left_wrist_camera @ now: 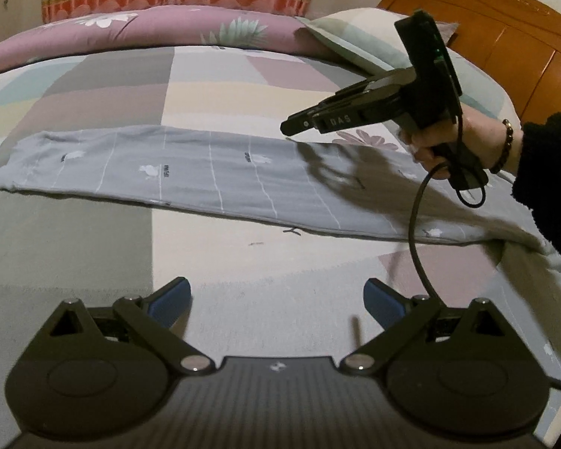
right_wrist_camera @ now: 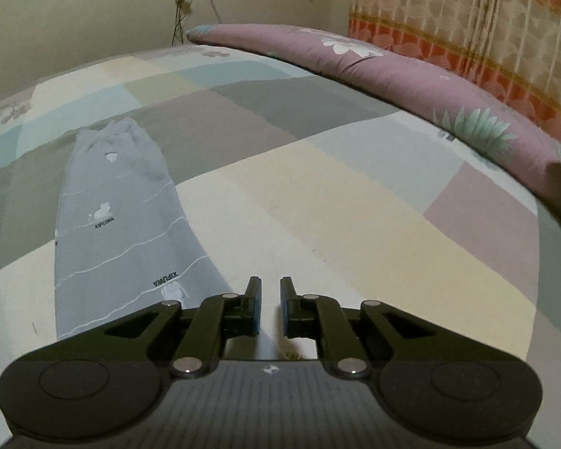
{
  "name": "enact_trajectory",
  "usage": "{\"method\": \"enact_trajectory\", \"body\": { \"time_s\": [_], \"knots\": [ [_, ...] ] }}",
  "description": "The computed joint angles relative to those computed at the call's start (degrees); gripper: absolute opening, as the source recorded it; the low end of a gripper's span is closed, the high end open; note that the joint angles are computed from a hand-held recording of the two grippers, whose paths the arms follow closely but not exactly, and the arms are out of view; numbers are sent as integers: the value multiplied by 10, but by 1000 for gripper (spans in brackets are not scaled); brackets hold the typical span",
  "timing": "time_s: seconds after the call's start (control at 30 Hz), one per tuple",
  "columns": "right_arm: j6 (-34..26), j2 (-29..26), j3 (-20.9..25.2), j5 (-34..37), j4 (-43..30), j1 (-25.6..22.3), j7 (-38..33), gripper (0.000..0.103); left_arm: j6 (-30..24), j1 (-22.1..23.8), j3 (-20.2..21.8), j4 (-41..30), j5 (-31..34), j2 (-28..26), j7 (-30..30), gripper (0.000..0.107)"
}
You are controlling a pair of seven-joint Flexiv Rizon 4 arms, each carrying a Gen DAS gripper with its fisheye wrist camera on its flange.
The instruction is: Fold clothes
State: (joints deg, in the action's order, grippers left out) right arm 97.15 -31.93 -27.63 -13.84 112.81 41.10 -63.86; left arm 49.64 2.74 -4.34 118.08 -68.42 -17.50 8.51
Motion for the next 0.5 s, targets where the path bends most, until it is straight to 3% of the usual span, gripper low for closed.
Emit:
{"method": "enact_trajectory", "body": {
  "time_s": [0.2, 0.33, 0.5],
  "knots": [
    [3, 3, 21, -11, 14, -6, -16, 15, 2, 1, -1, -3, 6, -5, -3, 98],
    [19, -6, -53, -3, 39, 68, -39, 17, 4, 0, -2, -4, 10, -8, -5, 98],
    [24, -15, -72, 28, 41, 92, -64, 18, 2, 2, -4, -5, 12, -10, -3, 98]
  ]
}}
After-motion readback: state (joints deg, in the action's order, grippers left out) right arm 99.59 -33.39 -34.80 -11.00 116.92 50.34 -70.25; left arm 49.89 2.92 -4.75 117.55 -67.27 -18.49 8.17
